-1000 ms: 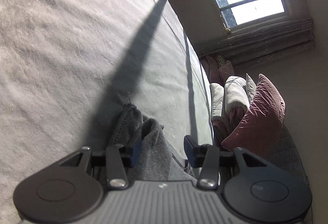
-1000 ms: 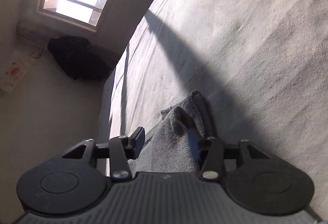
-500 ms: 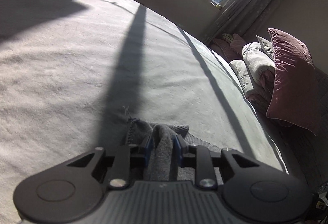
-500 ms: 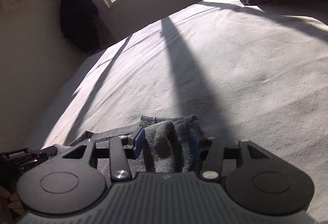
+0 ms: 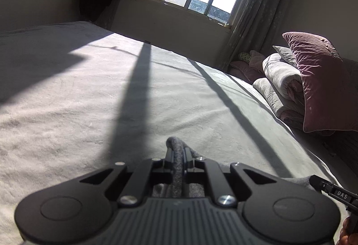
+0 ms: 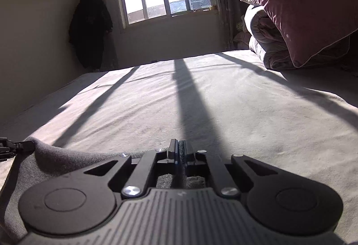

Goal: Fold clothes

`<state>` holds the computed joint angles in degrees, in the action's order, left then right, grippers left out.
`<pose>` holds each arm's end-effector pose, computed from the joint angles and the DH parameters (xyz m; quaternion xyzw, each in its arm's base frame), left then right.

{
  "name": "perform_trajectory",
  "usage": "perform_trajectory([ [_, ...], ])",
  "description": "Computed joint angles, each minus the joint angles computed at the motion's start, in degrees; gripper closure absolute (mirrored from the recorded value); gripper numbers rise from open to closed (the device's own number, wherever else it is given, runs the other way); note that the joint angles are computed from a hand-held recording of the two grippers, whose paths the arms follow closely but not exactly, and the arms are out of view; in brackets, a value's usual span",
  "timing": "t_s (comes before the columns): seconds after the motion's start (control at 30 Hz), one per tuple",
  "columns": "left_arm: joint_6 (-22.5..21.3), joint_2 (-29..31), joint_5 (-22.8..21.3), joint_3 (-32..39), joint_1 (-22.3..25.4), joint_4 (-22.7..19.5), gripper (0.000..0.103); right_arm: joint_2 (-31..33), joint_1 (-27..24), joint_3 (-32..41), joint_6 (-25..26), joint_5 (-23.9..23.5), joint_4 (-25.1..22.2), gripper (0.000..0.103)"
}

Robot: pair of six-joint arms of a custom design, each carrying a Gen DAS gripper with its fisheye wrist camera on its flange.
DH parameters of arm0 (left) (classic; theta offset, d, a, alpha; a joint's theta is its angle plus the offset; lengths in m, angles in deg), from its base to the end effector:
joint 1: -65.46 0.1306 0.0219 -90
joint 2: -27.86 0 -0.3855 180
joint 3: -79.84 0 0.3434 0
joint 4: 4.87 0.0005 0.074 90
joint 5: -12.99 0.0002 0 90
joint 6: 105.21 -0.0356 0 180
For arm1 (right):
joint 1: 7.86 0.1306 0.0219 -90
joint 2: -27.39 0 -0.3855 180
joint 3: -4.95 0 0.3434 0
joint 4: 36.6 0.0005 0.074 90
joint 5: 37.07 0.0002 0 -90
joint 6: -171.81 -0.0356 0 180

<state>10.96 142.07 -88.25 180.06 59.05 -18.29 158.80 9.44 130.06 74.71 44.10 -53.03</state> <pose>0.6067 -0.0617 0.3489 -0.1960 0.8291 -0.0647 0.5197 0.6848 0.2185 0.3397 -0.1163 0.8230 0.1794 0.5262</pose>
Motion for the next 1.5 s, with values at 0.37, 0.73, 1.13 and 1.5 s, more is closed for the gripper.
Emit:
perform_trajectory([
  [0.37,-0.5,4.8,-6.5,5.4,-1.0,-8.1,0.074,6.7,0.8,10.2,2.9,4.5,-11.2,0.091],
  [0.73,9.7,-3.9,4.3,-1.4,2.6,-13.1,0.027,1.0,-3.8,5.4,-12.7,-5.0,-18.2,0.036],
  [1.13,30.6,-11.1,30.1,-16.9,9.3,-1.0,0.037,-3.4,-7.5,-1.0,-27.8,-25.4,-21.5,0.036],
  [1.5,33.1,-10.9,19.6,-18.8,2.0,3.5,0.084,-5.1,-2.7,-4.7,-29.0,-20.7,-17.2,0.077],
])
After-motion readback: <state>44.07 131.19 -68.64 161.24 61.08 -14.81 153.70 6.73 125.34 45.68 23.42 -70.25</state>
